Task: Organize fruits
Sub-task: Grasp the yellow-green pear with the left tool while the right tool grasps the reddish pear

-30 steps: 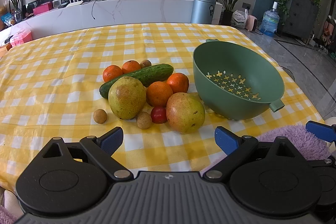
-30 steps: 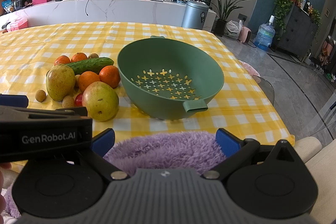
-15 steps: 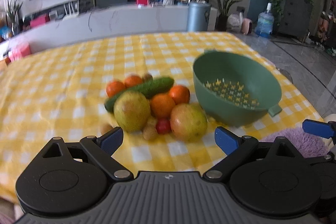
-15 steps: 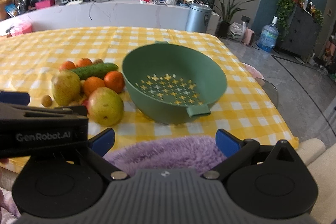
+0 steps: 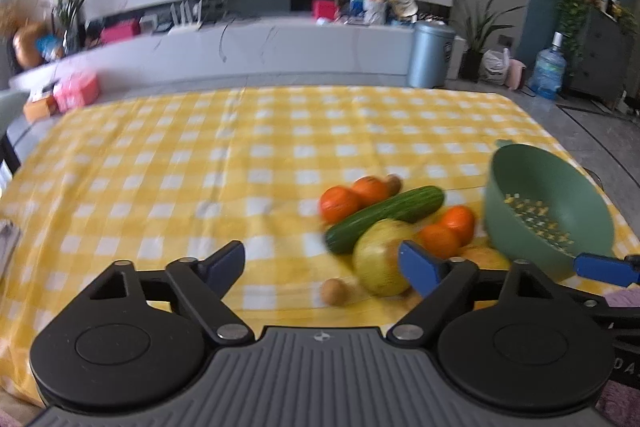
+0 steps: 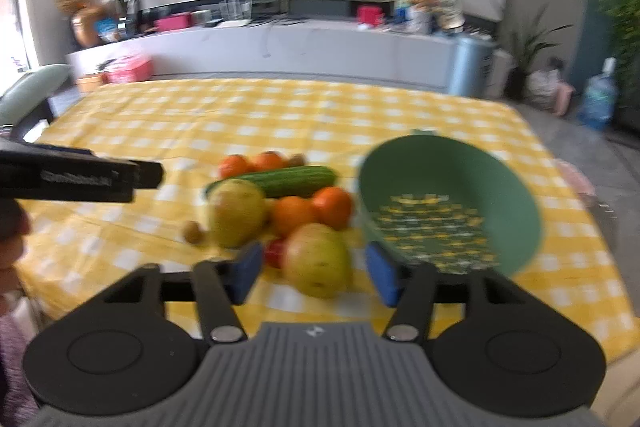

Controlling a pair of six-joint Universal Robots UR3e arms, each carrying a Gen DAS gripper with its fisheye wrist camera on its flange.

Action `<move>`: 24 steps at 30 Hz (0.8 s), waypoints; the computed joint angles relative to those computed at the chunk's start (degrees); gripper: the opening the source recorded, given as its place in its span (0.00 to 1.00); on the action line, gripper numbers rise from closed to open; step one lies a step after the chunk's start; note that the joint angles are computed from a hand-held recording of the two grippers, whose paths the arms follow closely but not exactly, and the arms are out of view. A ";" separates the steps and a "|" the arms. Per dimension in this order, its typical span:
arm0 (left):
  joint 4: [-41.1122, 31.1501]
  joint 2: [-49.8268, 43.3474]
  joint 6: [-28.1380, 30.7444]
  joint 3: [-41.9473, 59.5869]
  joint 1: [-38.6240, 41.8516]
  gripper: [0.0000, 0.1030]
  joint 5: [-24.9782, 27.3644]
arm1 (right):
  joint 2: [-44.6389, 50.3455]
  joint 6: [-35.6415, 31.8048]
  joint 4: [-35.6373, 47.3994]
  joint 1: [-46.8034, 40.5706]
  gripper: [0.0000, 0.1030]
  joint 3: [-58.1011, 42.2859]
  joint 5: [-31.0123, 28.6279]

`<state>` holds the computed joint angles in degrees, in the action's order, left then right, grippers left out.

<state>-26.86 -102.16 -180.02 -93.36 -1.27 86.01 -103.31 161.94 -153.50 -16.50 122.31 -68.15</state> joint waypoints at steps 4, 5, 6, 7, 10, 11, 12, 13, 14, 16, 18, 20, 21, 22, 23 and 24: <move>-0.24 -1.30 -0.59 -0.72 3.29 0.86 -4.44 | 8.24 4.30 0.50 4.97 0.50 -6.41 -5.23; 0.00 -1.79 -1.21 -0.71 3.50 0.86 -4.51 | 10.55 5.06 1.04 5.74 0.51 -8.10 -6.13; 0.62 -2.20 -1.64 -0.92 3.64 0.86 -4.47 | 11.83 5.44 2.24 5.52 0.54 -8.95 -6.14; 1.26 -2.60 -1.79 -1.04 3.73 0.86 -4.60 | 13.75 6.78 3.35 5.88 0.55 -10.56 -6.53; 2.13 -3.56 -1.54 -1.13 3.93 0.86 -5.43 | 19.20 11.15 5.37 6.49 0.62 -14.68 -7.71; 2.09 -3.87 -1.39 -1.03 3.93 0.86 -5.72 | 20.50 12.61 5.57 6.67 0.64 -15.66 -8.19; 2.14 -4.27 -1.25 -0.97 4.00 0.86 -6.01 | 21.27 13.42 5.56 6.69 0.69 -16.12 -8.34; 2.08 -4.63 -1.16 -0.85 3.99 0.87 -6.21 | 22.12 13.90 5.53 6.71 0.69 -16.68 -8.38; 1.92 -5.09 -1.07 -0.63 4.03 0.87 -6.49 | 23.17 14.56 5.49 6.88 0.69 -17.35 -8.50; 1.34 -5.87 -0.94 -0.25 4.11 0.87 -6.81 | 25.35 16.13 5.94 7.24 0.70 -19.16 -8.85; 0.85 -6.30 -0.93 -0.22 4.14 0.87 -6.85 | 27.51 17.97 6.94 7.66 0.70 -21.30 -9.04; 0.56 -6.53 -1.07 -0.18 4.30 0.87 -6.93 | 28.43 18.81 7.23 7.41 0.71 -22.10 -8.90; 0.49 -6.57 -1.20 -0.22 4.41 0.87 -7.01 | 29.01 19.26 7.49 7.34 0.72 -22.68 -8.76; 0.42 -6.61 -1.29 -0.26 4.52 0.87 -7.16 | 29.43 19.68 8.25 7.15 0.72 -23.33 -8.45; 0.27 -6.75 -1.33 -0.10 4.55 0.87 -7.24 | 30.07 20.12 9.16 6.82 0.72 -24.16 -7.91; 0.11 -6.86 -1.29 0.02 4.50 0.87 -7.17 | 30.53 20.59 9.63 6.58 0.72 -24.67 -7.43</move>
